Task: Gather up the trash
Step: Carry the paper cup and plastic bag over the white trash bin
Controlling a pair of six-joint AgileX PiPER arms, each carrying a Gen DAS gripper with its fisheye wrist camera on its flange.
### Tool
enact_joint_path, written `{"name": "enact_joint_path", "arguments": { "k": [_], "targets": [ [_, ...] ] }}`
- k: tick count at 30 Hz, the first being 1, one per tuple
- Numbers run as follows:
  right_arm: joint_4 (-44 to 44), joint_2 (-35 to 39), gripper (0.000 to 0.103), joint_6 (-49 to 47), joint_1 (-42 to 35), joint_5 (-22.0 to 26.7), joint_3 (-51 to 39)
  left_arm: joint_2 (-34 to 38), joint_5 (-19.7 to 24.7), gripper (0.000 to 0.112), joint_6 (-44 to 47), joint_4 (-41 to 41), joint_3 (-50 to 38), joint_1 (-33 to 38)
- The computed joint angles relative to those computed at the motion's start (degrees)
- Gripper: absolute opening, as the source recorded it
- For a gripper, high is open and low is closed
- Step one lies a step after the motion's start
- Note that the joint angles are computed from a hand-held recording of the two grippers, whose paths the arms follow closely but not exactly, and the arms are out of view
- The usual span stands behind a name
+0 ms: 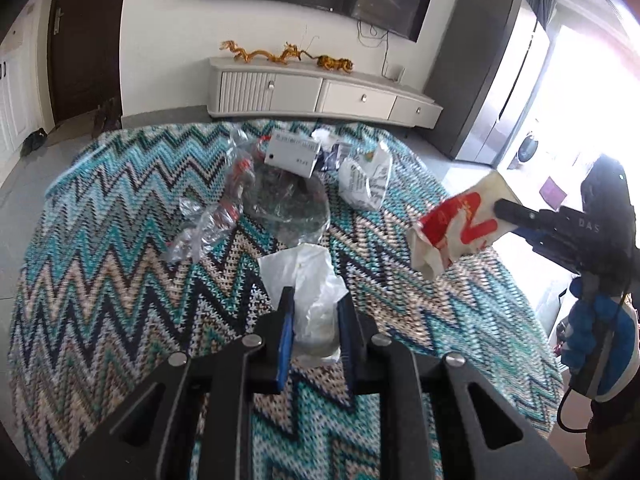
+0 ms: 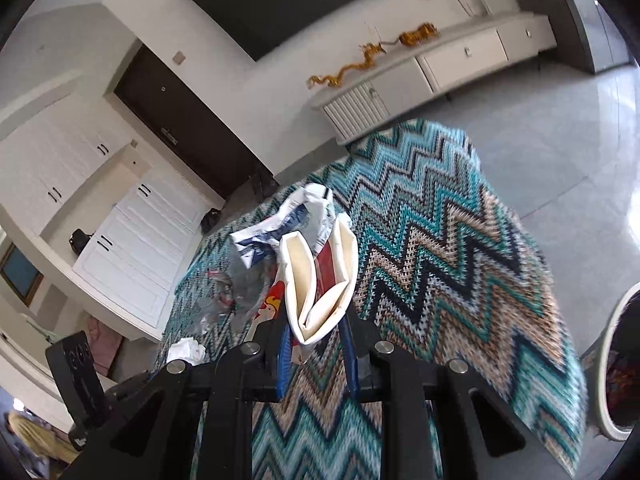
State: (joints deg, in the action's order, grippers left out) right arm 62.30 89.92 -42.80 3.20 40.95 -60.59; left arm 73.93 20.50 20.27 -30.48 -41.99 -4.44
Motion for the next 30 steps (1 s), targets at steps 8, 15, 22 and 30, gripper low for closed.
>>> {"name": "enact_joint_path", "arguments": {
  "k": [8,15,22,30],
  "targets": [
    [-2.4,-13.1,0.020,2.2,-4.5,2.4,4.8,-9.5,3.7,0.019,-15.9,14.6,-0.5,-4.6],
    [-2.5,-22.3,0.020,-1.2,-18.6,10.9,7.3,-9.7,7.6,0.019,-30.3,27.3,-6.6,-14.0],
    [-0.9,-23.7,0.020,-11.4,-42.3,22.2,6.9,0.6,11.1,0.019,-40.8,37.5,-19.4,-26.9],
    [-0.1,-15.9,0.020,-22.5,-60.5,23.1,5.9,23.5,17.5,0.019,-39.2,35.2,-45.2,-38.0]
  ]
}}
